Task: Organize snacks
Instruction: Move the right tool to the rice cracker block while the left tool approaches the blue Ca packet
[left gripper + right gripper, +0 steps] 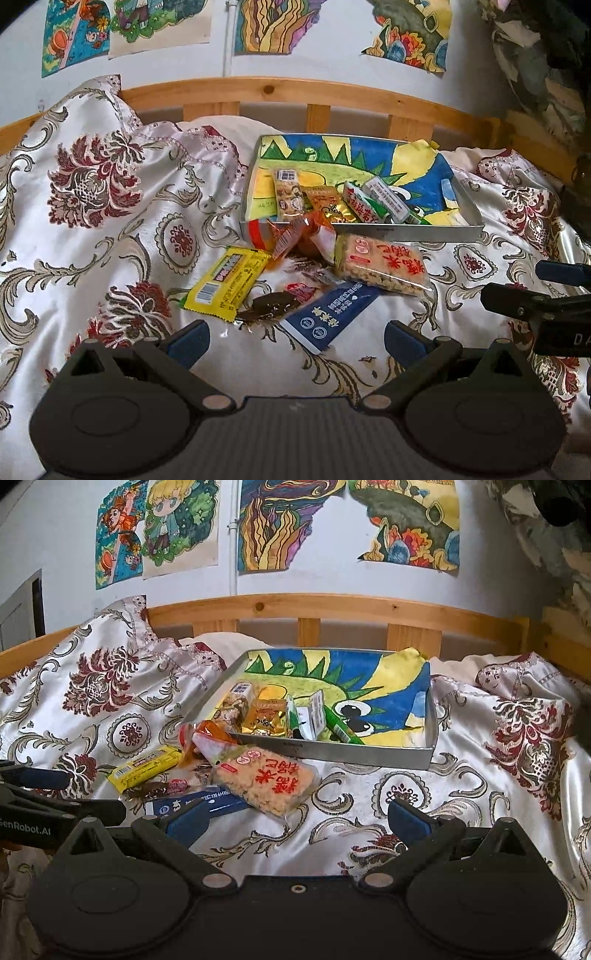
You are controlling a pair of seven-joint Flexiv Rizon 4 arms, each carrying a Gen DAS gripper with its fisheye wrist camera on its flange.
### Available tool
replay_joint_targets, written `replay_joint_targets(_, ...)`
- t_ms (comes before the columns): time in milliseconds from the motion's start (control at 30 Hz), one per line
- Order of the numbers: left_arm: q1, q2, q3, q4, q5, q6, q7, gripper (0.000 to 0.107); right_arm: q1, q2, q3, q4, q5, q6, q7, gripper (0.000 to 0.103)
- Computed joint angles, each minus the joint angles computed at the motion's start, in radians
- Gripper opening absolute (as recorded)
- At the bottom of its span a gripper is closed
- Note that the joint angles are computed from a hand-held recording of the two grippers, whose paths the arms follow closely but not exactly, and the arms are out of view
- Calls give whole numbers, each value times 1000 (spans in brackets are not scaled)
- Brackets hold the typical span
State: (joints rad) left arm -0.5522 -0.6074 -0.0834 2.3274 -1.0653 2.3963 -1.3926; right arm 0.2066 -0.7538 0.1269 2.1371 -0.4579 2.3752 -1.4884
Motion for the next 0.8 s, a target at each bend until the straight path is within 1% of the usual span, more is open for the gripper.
replay_joint_targets(133, -10, -3, -3, -20, -51, -17, 42, 103, -1, 0, 1, -2, -3, -15, 5, 102)
replay_joint_targets(267, -8, -8, -8, -39, -75, -33, 88, 103, -3, -1, 2, -5, -7, -28, 6, 102)
replay_joint_targets(433, -3, -15, -5, -52, -61, -47, 134, 103, 1, -6, 1, -15, -3, -43, 4, 102)
replay_joint_targets(567, 3, -17, -2, -61, -58, -62, 147, 103, 2, -13, 0, -28, -4, -57, 2, 102)
replay_joint_targets(800, 3, -22, 1, -82, -93, -89, 197, 103, -3, -23, -1, -63, -28, -73, -12, 102)
